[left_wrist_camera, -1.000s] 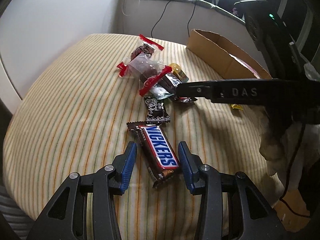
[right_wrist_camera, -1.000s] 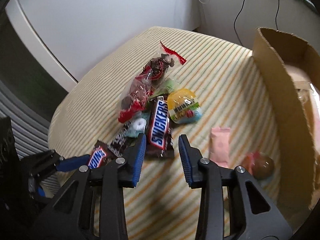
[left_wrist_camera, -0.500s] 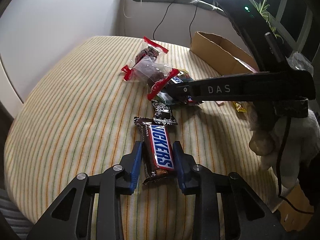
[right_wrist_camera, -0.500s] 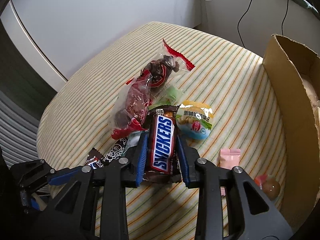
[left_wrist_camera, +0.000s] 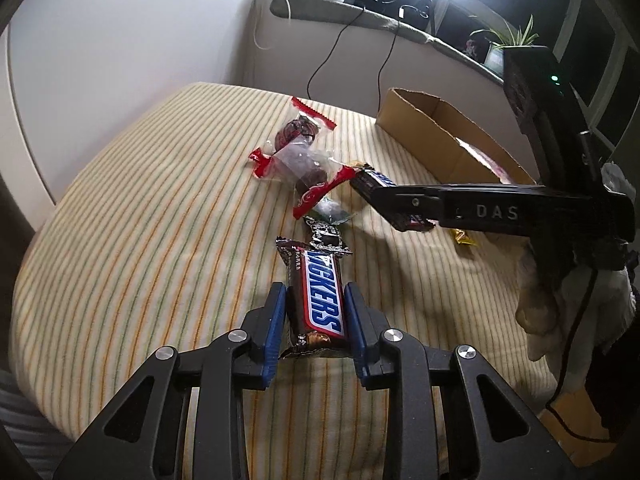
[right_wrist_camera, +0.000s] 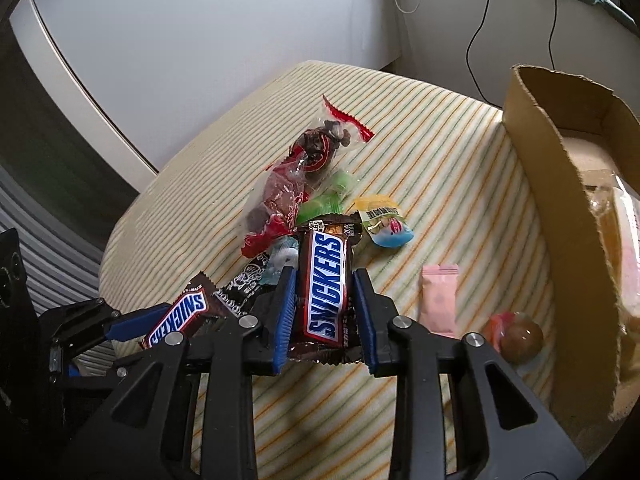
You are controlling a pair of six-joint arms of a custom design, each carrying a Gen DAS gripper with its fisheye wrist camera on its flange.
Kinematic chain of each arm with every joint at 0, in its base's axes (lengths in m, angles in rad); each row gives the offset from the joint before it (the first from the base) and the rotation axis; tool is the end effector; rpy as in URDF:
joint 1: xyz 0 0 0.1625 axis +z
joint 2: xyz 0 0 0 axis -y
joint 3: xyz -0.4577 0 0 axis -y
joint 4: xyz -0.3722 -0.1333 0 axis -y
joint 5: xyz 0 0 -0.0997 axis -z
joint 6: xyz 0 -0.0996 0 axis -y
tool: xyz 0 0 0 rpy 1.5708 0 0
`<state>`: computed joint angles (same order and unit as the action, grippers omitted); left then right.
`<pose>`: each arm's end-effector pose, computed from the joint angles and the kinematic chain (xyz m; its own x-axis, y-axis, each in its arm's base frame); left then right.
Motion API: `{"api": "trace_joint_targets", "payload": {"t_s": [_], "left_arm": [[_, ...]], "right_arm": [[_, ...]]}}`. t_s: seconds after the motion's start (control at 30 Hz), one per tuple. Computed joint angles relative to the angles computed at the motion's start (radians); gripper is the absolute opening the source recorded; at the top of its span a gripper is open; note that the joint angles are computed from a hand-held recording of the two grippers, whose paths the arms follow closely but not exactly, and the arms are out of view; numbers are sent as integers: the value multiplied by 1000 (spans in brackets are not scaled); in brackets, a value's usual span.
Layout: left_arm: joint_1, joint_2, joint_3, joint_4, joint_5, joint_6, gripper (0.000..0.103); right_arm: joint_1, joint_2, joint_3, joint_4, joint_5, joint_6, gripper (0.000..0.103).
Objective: Organize snacks
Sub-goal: 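Carry the Snickers bar into the box and release it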
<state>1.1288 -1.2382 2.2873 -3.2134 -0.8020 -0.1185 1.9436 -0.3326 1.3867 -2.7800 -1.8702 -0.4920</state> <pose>-0.0127 -0.5003 0.2688 -0.8522 -0.1323 -0.5062 0.2556 0.7389 -0.6235 0.3626 -0.6417 -0.0903 -0.6290 -0.7040 0.3298 -0.7454 0.6666 0.0015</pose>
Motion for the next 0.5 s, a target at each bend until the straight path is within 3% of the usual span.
{"api": "trace_joint_targets", "payload": {"t_s": [0.5], "left_arm": [[-19, -43, 20, -43, 9, -6, 28]], "right_arm": [[-2, -59, 75, -51, 32, 2, 29]]}}
